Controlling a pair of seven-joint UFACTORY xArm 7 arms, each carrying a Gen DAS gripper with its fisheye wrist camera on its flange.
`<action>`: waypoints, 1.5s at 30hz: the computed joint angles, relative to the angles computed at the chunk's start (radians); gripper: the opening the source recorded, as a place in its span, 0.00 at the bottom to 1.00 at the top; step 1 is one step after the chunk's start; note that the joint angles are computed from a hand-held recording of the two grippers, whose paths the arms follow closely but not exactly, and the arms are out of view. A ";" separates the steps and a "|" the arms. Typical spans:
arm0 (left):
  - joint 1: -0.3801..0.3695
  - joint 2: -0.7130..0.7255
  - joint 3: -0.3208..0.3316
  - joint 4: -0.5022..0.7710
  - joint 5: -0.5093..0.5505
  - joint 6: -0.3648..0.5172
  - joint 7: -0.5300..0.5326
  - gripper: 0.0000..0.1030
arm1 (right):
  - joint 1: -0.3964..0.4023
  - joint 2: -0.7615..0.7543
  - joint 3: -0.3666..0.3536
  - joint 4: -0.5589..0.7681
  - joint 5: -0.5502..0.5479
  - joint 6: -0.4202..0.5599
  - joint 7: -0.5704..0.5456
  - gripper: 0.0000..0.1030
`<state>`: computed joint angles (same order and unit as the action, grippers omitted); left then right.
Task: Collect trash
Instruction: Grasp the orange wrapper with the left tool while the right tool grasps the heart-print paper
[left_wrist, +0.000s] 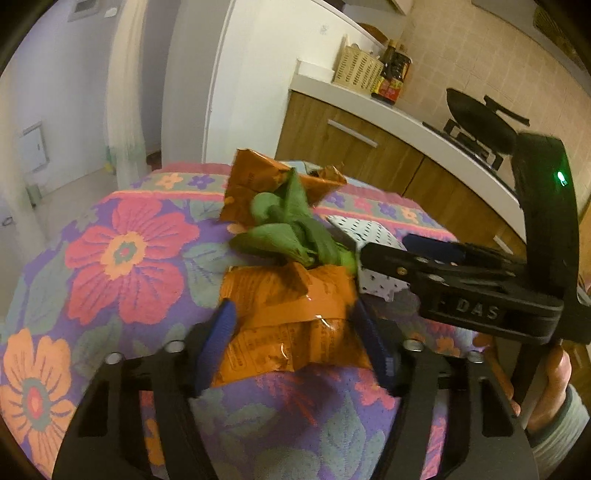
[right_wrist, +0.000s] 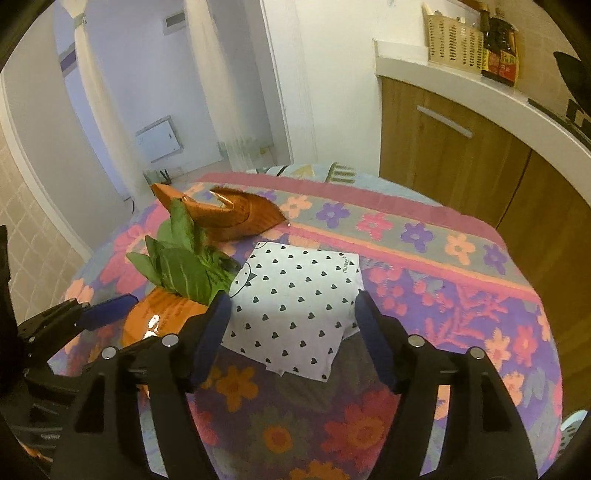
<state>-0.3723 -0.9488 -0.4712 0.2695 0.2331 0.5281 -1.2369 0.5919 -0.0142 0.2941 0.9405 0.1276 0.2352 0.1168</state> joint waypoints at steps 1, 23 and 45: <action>0.002 0.006 -0.008 0.007 0.001 0.008 -0.003 0.57 | 0.001 0.006 0.000 0.006 0.008 0.005 -0.010 0.64; -0.109 -0.119 -0.043 -0.017 -0.042 0.142 -0.091 0.32 | 0.016 -0.052 0.003 -0.062 0.009 -0.029 -0.048 0.25; -0.188 -0.125 -0.188 0.129 -0.022 0.186 -0.213 0.32 | 0.083 -0.615 -0.056 -0.465 0.081 -0.072 -0.074 0.23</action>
<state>-0.5598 -1.0739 -0.6595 0.3982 0.2112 0.7141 -1.4504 0.6751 -0.6295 0.2381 0.4752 0.2081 0.1634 0.0427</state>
